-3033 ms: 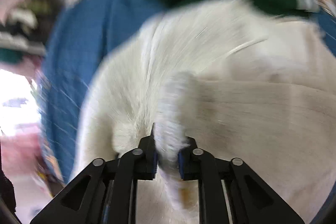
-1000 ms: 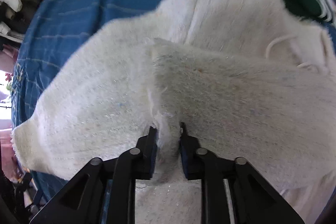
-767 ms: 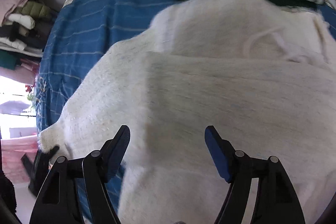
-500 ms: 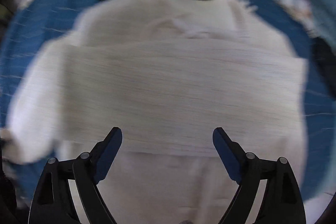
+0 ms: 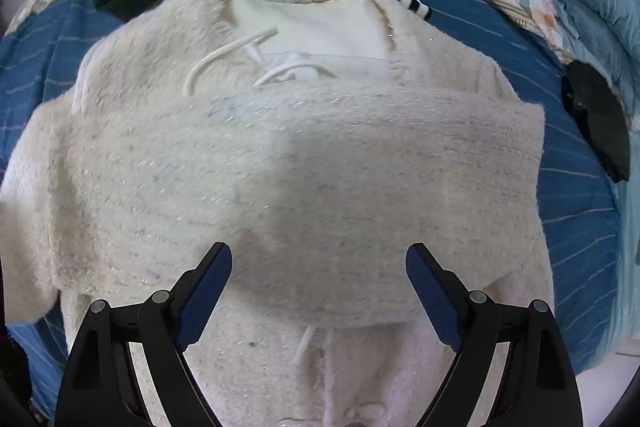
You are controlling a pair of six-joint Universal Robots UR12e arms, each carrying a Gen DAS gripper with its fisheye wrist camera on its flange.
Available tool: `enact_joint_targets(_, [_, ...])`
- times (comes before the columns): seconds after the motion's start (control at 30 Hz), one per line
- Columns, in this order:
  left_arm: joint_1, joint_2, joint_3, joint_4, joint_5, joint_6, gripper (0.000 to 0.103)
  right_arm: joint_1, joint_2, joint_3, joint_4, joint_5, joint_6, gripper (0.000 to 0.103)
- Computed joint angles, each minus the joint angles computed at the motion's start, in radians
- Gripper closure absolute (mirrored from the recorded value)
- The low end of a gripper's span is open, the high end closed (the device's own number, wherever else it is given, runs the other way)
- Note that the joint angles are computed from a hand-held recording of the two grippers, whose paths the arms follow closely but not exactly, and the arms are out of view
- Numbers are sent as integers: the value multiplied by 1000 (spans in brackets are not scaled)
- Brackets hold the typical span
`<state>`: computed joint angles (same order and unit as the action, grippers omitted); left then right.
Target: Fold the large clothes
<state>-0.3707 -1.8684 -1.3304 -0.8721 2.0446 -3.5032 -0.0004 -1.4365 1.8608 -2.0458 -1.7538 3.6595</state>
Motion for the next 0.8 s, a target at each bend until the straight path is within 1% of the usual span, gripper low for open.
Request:
enact_joint_targets(0.03, [-14, -2, 8, 5, -11, 11, 91, -8, -8, 8, -8, 6, -6, 13])
enact_joint_targets(0.13, [-51, -14, 33, 12, -81, 37, 91, -52, -51, 47, -31, 28, -23, 13])
enact_joint_targets(0.2, [-85, -23, 51, 1, -148, 38, 91, -99, -92, 81, -30, 57, -27, 13])
enact_joint_targets(0.27, [-123, -46, 81, -20, -220, 38, 91, -141, -128, 110, -22, 77, -29, 13])
enact_joint_targets(0.3, [-136, -53, 90, -33, -253, 38, 91, -173, -156, 133, -12, 88, -31, 13])
enact_joint_targets(0.37, [-179, -85, 127, -67, -326, 28, 91, -223, -197, 167, 5, 96, -35, 13])
enact_joint_targets(0.4, [-193, -95, 136, -76, -354, 26, 91, -246, -217, 183, 10, 98, -40, 13])
enact_joint_targets(0.47, [-229, -131, 170, -101, -415, 27, 91, -293, -259, 215, 33, 89, -54, 13])
enact_joint_targets(0.53, [-261, -168, 209, -134, -457, 33, 91, -336, -299, 246, 51, 95, -67, 13])
enact_joint_targets(0.63, [-297, -213, 249, -182, -490, 60, 90, -400, -346, 277, 84, 107, -92, 13])
enact_joint_targets(0.67, [-309, -233, 269, -224, -493, 62, 86, -421, -362, 287, 94, 119, -102, 13])
enact_joint_targets(0.73, [-320, -258, 293, -303, -510, 55, 84, -457, -387, 302, 106, 153, -126, 13])
enact_joint_targets(0.77, [-323, -267, 302, -329, -513, 58, 77, -479, -398, 311, 102, 179, -145, 13])
enact_joint_targets(0.8, [-329, -277, 313, -356, -500, 63, 71, -501, -405, 317, 97, 207, -164, 13])
